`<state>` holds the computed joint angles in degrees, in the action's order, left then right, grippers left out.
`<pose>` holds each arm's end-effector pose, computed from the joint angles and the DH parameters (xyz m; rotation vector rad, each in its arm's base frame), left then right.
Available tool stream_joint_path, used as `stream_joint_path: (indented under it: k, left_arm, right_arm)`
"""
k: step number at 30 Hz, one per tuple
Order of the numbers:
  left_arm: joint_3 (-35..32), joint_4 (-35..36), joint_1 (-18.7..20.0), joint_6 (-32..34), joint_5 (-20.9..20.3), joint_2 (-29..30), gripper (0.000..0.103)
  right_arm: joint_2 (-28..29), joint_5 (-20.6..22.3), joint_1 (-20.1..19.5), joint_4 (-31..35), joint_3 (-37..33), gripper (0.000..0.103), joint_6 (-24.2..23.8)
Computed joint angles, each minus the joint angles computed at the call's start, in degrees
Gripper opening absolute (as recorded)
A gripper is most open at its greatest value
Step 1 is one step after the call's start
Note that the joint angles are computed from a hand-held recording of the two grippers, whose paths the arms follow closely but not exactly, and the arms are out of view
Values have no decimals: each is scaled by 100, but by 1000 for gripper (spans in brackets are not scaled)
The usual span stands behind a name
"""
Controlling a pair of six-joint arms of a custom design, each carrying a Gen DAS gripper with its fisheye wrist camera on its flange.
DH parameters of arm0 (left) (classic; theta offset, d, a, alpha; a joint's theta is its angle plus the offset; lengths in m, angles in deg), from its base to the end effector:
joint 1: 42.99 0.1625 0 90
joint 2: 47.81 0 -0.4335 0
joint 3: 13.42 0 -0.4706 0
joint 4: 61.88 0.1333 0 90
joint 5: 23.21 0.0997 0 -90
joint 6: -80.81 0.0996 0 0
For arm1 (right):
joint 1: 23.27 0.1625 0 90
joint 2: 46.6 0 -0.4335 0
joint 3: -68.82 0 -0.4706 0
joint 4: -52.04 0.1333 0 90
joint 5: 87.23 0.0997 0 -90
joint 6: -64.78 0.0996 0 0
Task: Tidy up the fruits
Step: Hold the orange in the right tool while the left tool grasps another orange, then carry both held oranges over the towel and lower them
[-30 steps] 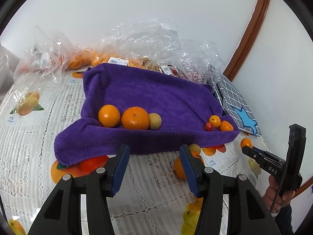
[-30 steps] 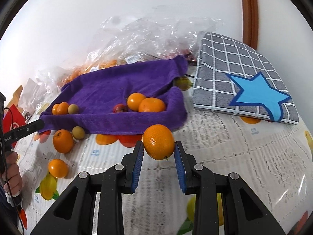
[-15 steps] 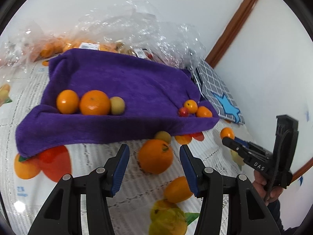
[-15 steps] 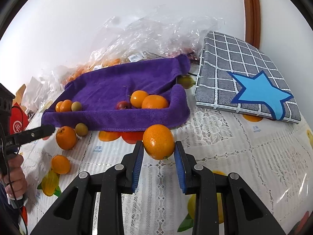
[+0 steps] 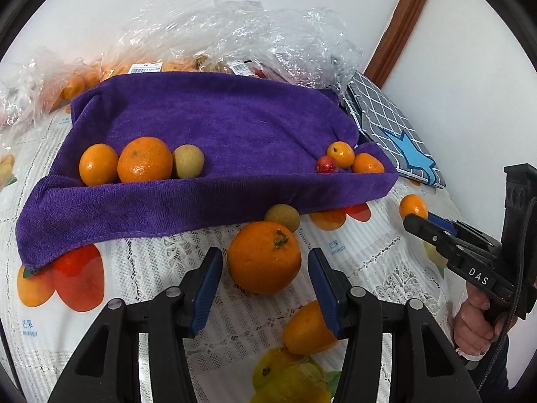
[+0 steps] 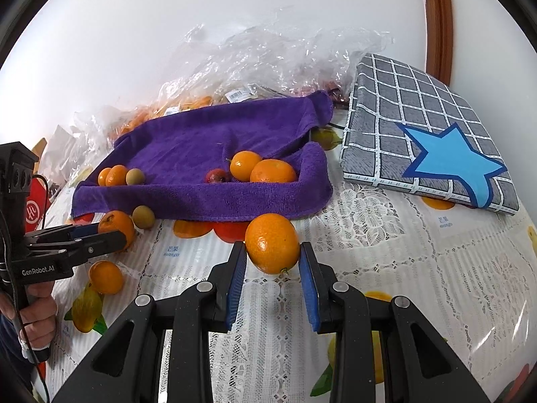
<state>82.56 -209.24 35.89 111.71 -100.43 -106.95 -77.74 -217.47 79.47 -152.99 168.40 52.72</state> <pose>0.0123 -0.7427 0.1964 0.9604 2.6605 -0.4499 0.2145 -0.6361 -0.0308 0.1380 -2.2977 0.9839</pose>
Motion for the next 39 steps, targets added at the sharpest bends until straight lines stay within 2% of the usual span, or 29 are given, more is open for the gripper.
stream_joint_path:
  k: [21,36,39]
  left_arm:
    - [20,-316,124,-161,-478,-168,40]
    - [-76,-418,253,-396,-743,-293,40]
    - [-119,-497,275,-465,-715,-294,40]
  right_arm:
    - [-42,147,-45,-50,48,32,144]
    - [-180,239,-97,88,180,32,742]
    - [-168,147,-25,147,119,32,690]
